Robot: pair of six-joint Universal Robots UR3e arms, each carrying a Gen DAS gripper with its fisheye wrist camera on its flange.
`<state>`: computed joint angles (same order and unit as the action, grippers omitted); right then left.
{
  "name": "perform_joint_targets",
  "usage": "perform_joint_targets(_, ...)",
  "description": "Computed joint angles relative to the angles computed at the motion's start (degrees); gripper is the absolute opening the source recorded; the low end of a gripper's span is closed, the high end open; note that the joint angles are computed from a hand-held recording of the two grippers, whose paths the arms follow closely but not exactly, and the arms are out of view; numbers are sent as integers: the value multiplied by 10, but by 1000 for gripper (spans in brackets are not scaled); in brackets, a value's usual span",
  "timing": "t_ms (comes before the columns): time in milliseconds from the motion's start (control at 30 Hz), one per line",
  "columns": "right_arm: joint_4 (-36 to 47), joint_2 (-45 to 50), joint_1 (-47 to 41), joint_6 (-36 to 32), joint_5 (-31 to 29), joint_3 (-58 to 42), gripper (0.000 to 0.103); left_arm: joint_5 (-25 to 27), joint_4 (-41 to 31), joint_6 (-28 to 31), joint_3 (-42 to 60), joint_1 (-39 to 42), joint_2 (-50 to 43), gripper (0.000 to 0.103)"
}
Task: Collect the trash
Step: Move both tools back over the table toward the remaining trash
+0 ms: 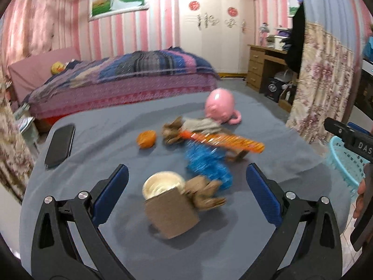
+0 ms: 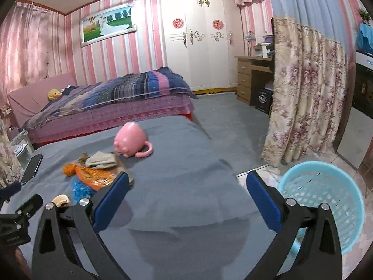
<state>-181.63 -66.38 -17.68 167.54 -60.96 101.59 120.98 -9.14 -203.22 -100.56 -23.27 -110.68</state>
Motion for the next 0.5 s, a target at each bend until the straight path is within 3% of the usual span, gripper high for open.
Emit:
perform_joint_targets(300,-12,37,16,-40,-39,13,98,-39,66,-28,-118,45,20,97)
perform_joint_targets(500,-1,51,27,-51,-48,-1,98,-65,72,-25,-122,57,4,97)
